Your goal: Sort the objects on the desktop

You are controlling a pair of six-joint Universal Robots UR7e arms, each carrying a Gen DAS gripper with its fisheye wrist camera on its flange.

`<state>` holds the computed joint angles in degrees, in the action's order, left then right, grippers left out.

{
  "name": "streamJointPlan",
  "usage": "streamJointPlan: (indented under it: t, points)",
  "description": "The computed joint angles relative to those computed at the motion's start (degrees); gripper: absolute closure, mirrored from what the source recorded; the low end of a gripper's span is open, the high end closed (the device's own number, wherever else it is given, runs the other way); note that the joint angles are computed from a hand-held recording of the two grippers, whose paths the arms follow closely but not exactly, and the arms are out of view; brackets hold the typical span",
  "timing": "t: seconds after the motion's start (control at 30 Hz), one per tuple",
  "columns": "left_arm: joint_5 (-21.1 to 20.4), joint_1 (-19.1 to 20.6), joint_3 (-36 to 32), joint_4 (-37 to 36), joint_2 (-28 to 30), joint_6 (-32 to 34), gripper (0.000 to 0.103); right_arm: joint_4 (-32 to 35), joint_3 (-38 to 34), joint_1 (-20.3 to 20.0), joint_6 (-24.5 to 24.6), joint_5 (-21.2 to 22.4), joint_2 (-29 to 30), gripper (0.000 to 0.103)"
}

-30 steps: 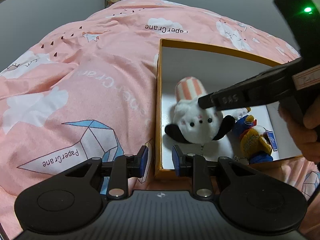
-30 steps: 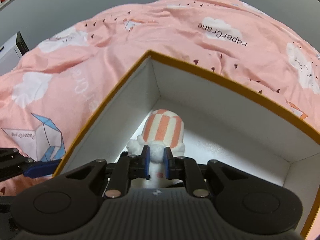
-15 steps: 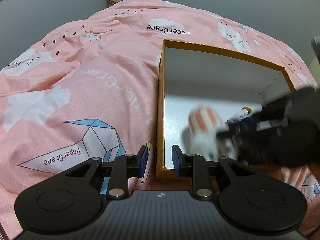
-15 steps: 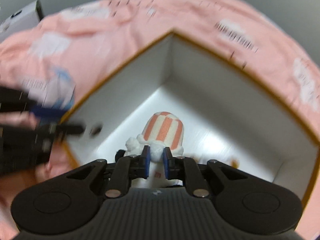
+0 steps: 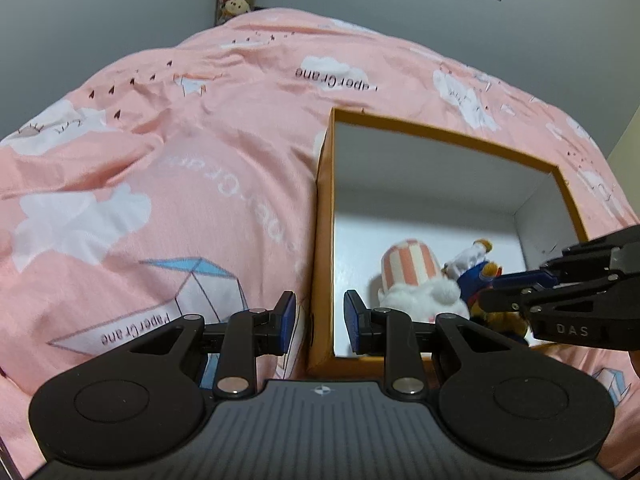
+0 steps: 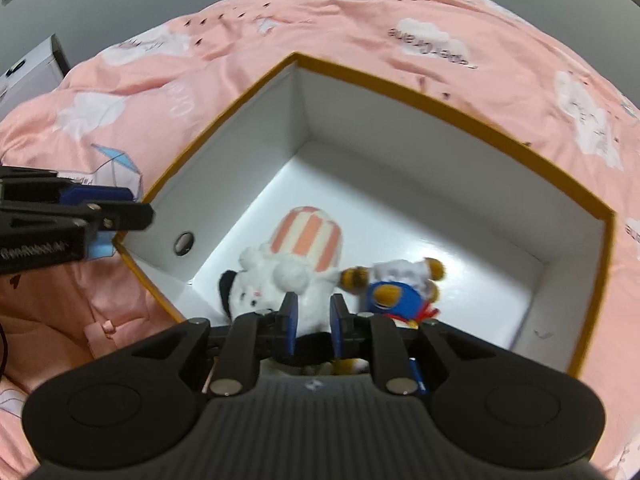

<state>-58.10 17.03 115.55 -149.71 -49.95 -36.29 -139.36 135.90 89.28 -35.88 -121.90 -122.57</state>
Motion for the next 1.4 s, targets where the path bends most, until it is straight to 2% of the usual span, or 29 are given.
streamJointPlan:
  t: [0.07,0.1,0.13,0.23,0.27,0.33,0.4,0.5,0.63,0.77,0.93,1.1,1.2,1.33,1.4]
  points:
    - [0.0,-0.1,-0.2,-0.6,-0.1,1.0,0.073,0.2,-0.4,-0.8,0.5,0.2,-1.3,0.072]
    - [0.1,-0.2,-0.3,-0.7,0.0,1.5,0.073,0.0,-0.6,-1.1,0.7,0.2,-1.8,0.061]
    - [0.2,-0.2,-0.4,-0.5,0.1,1.6,0.073,-0.3,-0.8,-1.7,0.8,0.1,-2.3,0.055]
    - [0.0,0.1,-1.2,0.8,0.5,1.4,0.073,0.2,-2.1,-4.1,2.6,-0.1,-2.6,0.053]
    - [-0.4,0.3,-1.3,1.1,0.6,1.4,0.073,1.5,-2.8,-5.5,4.0,0.8,-2.6,0.052]
    - [-1.1,0.6,-1.6,1.5,0.7,1.3,0.073,5.1,-4.3,-8.6,6.7,3.9,-2.5,0.043]
    - [-1.3,0.6,-1.7,1.8,0.8,1.3,0.073,7.6,-5.1,-10.8,8.6,5.5,-1.7,0.042]
    - [-1.8,0.9,-1.9,2.0,1.1,1.6,0.073,9.1,-5.1,-11.7,10.2,4.4,0.3,0.042]
    - [-2.9,1.4,-2.3,1.8,1.5,2.0,0.073,8.9,-4.5,-13.2,10.2,5.4,1.1,0.047]
    - [-3.6,1.7,-2.7,1.9,1.9,2.6,0.073,9.5,-4.4,-14.7,9.0,9.3,1.0,0.049]
    - [-1.4,0.9,-2.7,1.5,1.8,3.7,0.073,8.6,-4.0,-14.5,9.1,11.2,1.2,0.049]
    - [-0.6,0.6,-3.3,1.7,1.8,5.0,0.073,3.0,-2.7,-11.7,8.2,6.0,1.4,0.046]
    - [-0.7,0.8,-3.7,2.3,1.9,4.7,0.073,3.4,-3.5,-11.3,8.3,8.3,0.8,0.046]
    - [-1.4,1.2,-4.2,3.5,2.1,4.2,0.073,3.0,-5.0,-9.2,8.1,12.1,2.0,0.044]
    - [-1.4,1.3,-4.8,4.8,2.3,4.0,0.073,4.8,-6.1,-8.8,8.1,14.5,3.1,0.042]
